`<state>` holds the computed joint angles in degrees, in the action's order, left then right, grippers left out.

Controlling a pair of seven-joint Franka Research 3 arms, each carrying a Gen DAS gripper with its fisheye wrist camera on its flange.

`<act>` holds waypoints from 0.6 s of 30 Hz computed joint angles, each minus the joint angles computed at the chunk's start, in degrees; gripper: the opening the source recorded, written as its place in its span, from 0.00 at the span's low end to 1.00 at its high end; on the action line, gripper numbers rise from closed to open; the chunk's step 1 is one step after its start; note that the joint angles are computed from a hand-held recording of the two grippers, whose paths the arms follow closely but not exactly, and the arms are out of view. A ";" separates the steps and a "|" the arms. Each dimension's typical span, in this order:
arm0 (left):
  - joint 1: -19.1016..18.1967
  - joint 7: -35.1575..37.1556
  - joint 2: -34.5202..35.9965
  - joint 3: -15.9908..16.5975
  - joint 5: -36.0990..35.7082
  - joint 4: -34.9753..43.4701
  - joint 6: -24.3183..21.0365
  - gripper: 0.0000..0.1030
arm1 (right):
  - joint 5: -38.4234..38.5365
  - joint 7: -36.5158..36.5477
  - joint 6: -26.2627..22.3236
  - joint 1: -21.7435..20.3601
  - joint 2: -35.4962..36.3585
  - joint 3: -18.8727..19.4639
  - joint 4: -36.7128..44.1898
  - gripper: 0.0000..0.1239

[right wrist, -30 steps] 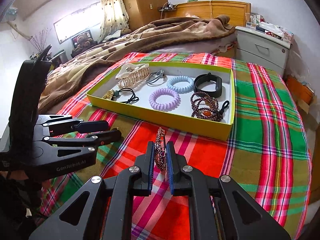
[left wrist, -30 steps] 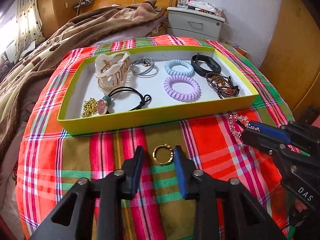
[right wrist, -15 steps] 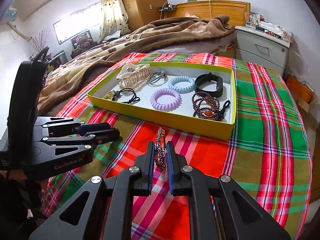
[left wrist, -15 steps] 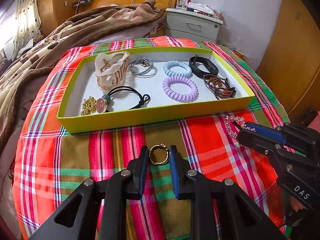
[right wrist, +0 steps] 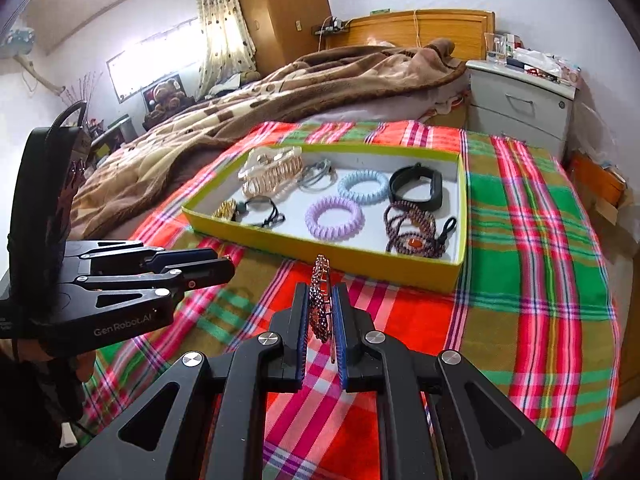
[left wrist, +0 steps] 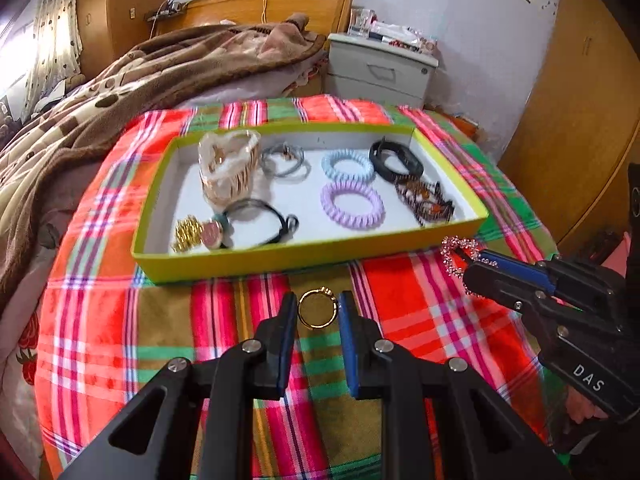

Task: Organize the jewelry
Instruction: 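Lower the gold ring into the box with left tool while right releases the clip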

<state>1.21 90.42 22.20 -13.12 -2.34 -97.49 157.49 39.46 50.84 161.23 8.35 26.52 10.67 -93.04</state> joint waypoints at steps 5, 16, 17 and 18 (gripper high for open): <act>0.65 1.29 1.09 -0.27 -1.03 3.17 -0.76 0.21 | 0.21 1.17 0.05 -0.03 0.84 0.07 2.40 0.10; 0.66 3.36 10.78 -0.91 -2.10 19.93 -8.77 0.21 | -6.09 11.00 -4.06 1.89 8.40 -2.69 14.75 0.10; 0.18 3.07 12.08 -0.50 -1.58 22.11 -9.76 0.21 | -6.63 11.89 -4.45 1.84 8.95 -2.77 15.48 0.10; -0.08 3.23 13.30 -0.41 -1.25 24.09 -10.52 0.21 | -7.13 12.71 -4.97 1.75 9.66 -2.81 16.47 0.10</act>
